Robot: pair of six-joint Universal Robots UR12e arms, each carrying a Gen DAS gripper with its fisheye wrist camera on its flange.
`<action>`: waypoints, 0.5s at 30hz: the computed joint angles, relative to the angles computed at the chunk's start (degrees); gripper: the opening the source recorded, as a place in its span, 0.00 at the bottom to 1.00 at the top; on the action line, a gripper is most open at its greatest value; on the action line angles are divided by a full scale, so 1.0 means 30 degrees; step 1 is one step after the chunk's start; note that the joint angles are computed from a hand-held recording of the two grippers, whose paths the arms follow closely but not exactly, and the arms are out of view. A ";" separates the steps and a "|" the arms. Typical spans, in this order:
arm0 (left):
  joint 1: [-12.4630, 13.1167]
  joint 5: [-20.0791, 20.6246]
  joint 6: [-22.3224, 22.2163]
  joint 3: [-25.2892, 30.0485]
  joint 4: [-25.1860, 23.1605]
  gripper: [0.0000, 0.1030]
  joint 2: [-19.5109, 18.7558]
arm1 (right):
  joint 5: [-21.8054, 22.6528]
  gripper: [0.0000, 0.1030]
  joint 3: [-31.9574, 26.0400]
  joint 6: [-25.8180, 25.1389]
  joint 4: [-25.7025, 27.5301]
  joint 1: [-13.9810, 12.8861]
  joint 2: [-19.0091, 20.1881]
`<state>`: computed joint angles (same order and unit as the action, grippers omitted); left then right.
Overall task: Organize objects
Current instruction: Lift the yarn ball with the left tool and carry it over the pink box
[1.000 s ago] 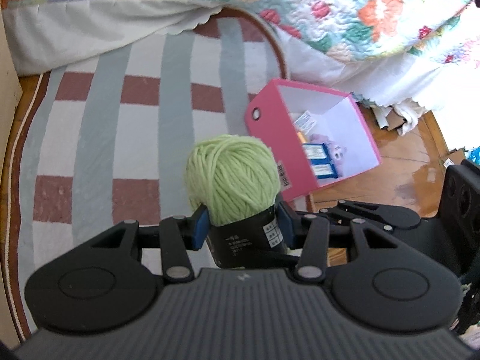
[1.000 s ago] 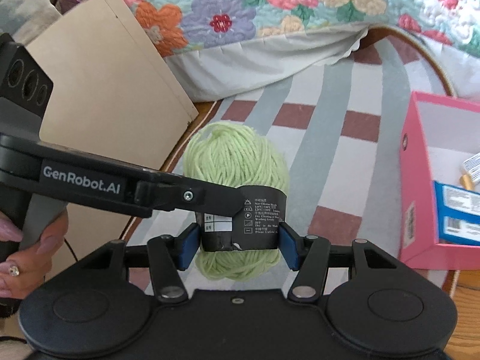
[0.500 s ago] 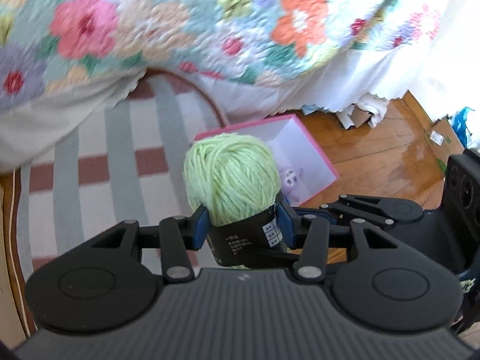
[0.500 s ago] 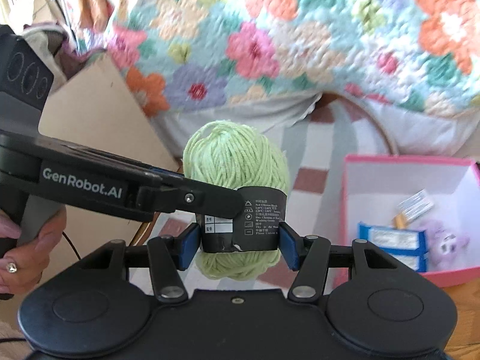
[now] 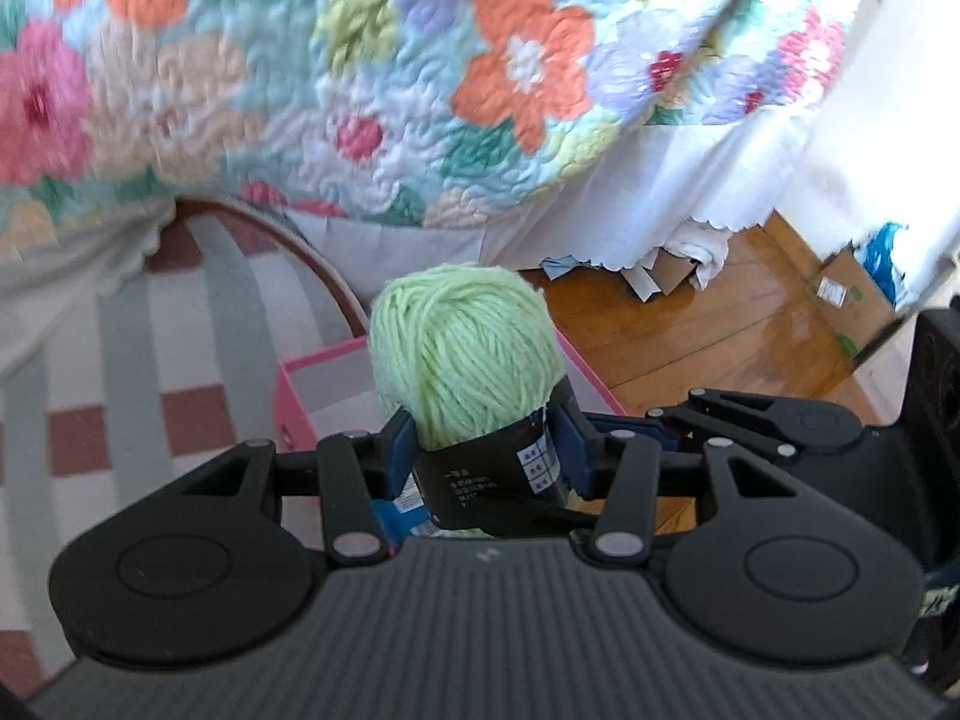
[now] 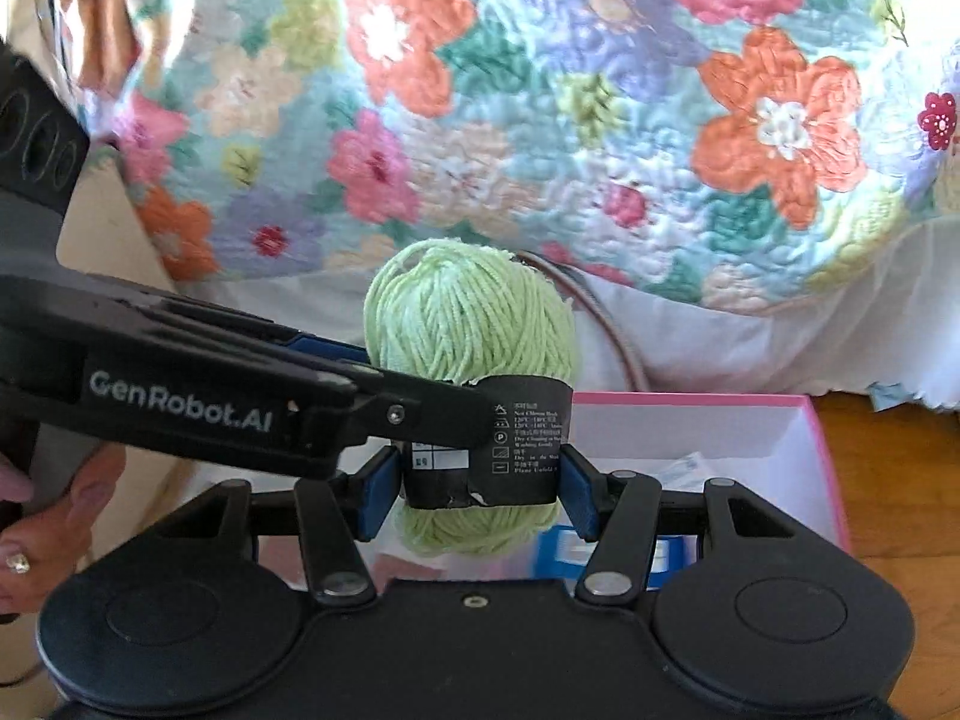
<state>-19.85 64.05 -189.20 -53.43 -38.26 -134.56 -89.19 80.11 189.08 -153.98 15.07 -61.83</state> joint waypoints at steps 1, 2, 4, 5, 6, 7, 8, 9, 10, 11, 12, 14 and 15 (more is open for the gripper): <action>-0.0023 0.0040 -0.0706 0.0093 0.0183 0.46 -0.0267 | -0.0083 0.59 -0.0075 -0.0098 0.0062 -0.0074 0.0180; -0.0038 0.0088 -0.1388 0.0150 0.0320 0.46 -0.0469 | 0.0023 0.59 -0.0123 -0.0089 0.0145 -0.0199 0.0347; -0.0116 0.0334 -0.1896 0.0213 0.0559 0.46 -0.0849 | 0.0330 0.59 -0.0148 0.0010 0.0212 -0.0429 0.0644; -0.0142 0.0391 -0.1964 0.0191 0.0737 0.46 -0.0989 | 0.0431 0.59 -0.0199 0.0003 0.0327 -0.0502 0.0811; -0.0163 0.0416 -0.2027 0.0223 0.0783 0.46 -0.1141 | 0.0373 0.59 -0.0114 -0.0082 0.0279 -0.0532 0.0915; -0.0165 0.0365 -0.2085 0.0277 0.0701 0.46 -0.1290 | 0.0364 0.59 -0.0072 -0.0102 0.0256 -0.0567 0.1031; -0.0151 0.0239 -0.2131 0.0369 0.0572 0.46 -0.1457 | 0.0372 0.59 -0.0046 -0.0094 0.0296 -0.0605 0.1158; -0.0119 0.0089 -0.2173 0.0471 0.0389 0.47 -0.1600 | 0.0332 0.59 -0.0028 0.0006 0.0316 -0.0606 0.1257; -0.0085 -0.0103 -0.2196 0.0581 0.0164 0.46 -0.1767 | 0.0314 0.59 0.0006 0.0172 0.0333 -0.0635 0.1362; -0.0049 -0.0290 -0.2033 0.0652 -0.0060 0.46 -0.1880 | 0.0223 0.59 0.0016 0.0295 0.0380 -0.0638 0.1456; 0.0023 -0.0594 -0.1754 0.0700 -0.0374 0.46 -0.1971 | 0.0091 0.59 0.0003 0.0505 0.0549 -0.0628 0.1561; 0.0157 -0.0995 -0.1572 0.0717 -0.0874 0.43 -0.2061 | -0.0482 0.58 -0.0132 0.0843 0.1168 -0.0529 0.1738; 0.0195 -0.1054 -0.1579 0.0687 -0.0967 0.43 -0.2093 | -0.0643 0.58 -0.0215 0.0807 0.1459 -0.0470 0.1829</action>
